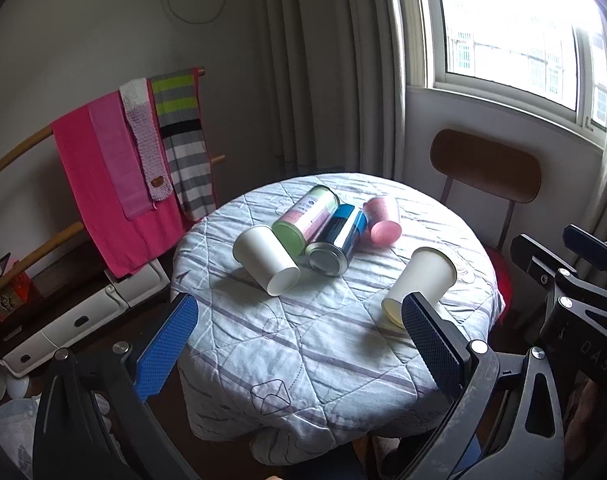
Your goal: Flip cup upright
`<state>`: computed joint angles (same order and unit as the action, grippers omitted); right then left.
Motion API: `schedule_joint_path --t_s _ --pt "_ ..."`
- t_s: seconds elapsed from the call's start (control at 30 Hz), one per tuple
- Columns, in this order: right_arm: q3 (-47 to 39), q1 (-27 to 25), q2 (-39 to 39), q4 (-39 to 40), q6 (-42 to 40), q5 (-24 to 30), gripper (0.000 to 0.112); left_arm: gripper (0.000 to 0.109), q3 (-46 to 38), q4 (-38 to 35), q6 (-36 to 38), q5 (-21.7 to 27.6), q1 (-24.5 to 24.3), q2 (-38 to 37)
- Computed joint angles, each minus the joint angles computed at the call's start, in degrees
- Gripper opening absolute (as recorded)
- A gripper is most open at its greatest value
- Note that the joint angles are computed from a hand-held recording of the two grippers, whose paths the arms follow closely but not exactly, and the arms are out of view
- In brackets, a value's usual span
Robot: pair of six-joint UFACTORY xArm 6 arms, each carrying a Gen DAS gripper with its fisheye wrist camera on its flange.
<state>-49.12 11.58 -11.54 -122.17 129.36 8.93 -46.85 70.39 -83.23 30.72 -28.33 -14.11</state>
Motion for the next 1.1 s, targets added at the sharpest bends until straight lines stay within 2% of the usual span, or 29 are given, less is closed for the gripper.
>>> schedule_joint_path --t_s 0.5,0.87,1.1 --pt "-2.0 -1.9 3.3 2.8 -2.6 -2.1 0.082 0.103 -3.4 -2.7 3.9 -2.4 0.7 4.6" --pt "-4.9 -3.8 6.1 1.4 -1.1 -4.1 0.082 0.103 -6.2 -3.9 5.9 -4.4 1.6 7.9" --pt "-7.4 -4.5 8.6 4.9 -5.4 -5.0 0.082 0.103 -8.4 -4.8 6.8 -4.9 2.6 10.3"
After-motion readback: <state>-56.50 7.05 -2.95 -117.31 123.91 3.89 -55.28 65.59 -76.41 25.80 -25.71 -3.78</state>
